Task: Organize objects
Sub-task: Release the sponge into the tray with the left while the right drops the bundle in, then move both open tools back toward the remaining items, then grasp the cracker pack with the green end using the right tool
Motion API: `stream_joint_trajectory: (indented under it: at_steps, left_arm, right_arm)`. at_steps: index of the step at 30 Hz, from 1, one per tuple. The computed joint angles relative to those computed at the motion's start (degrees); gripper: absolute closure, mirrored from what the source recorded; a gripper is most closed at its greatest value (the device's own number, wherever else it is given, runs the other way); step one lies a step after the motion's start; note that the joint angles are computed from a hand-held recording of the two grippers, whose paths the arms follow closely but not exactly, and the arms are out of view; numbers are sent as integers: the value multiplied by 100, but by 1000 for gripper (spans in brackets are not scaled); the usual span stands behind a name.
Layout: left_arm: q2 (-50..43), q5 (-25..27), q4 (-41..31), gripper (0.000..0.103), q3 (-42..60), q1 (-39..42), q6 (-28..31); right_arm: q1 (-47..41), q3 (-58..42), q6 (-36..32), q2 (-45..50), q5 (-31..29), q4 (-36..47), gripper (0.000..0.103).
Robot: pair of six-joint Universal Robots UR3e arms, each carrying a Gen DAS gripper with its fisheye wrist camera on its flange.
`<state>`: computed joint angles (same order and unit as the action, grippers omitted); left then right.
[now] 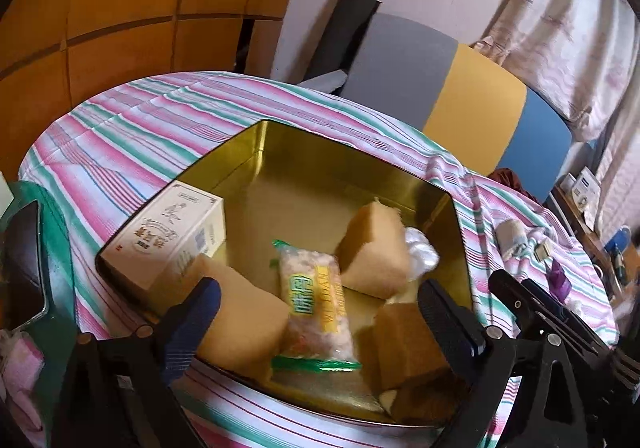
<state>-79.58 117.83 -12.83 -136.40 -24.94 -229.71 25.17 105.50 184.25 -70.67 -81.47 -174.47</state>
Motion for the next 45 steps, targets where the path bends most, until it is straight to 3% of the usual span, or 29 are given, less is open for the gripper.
stream_joint_trajectory:
  at_steps: [14, 26, 36, 45]
  left_arm:
    - [-781, -349, 667, 0, 599, -721, 405]
    - [-2133, -252, 333, 0, 2106, -1676, 904]
    - [-2641, -432, -187, 0, 2860, -1869, 959]
    - [-2930, -479, -497, 0, 3300, -1941, 991]
  right_arm:
    - [-1109, 1513, -455, -790, 208, -303, 45]
    - [-3295, 2870, -1164, -1508, 764, -475, 45]
    - [-4763, 1809, -1755, -900, 784, -311, 45]
    - [-5243, 74, -1868, -140, 1239, 1213, 41]
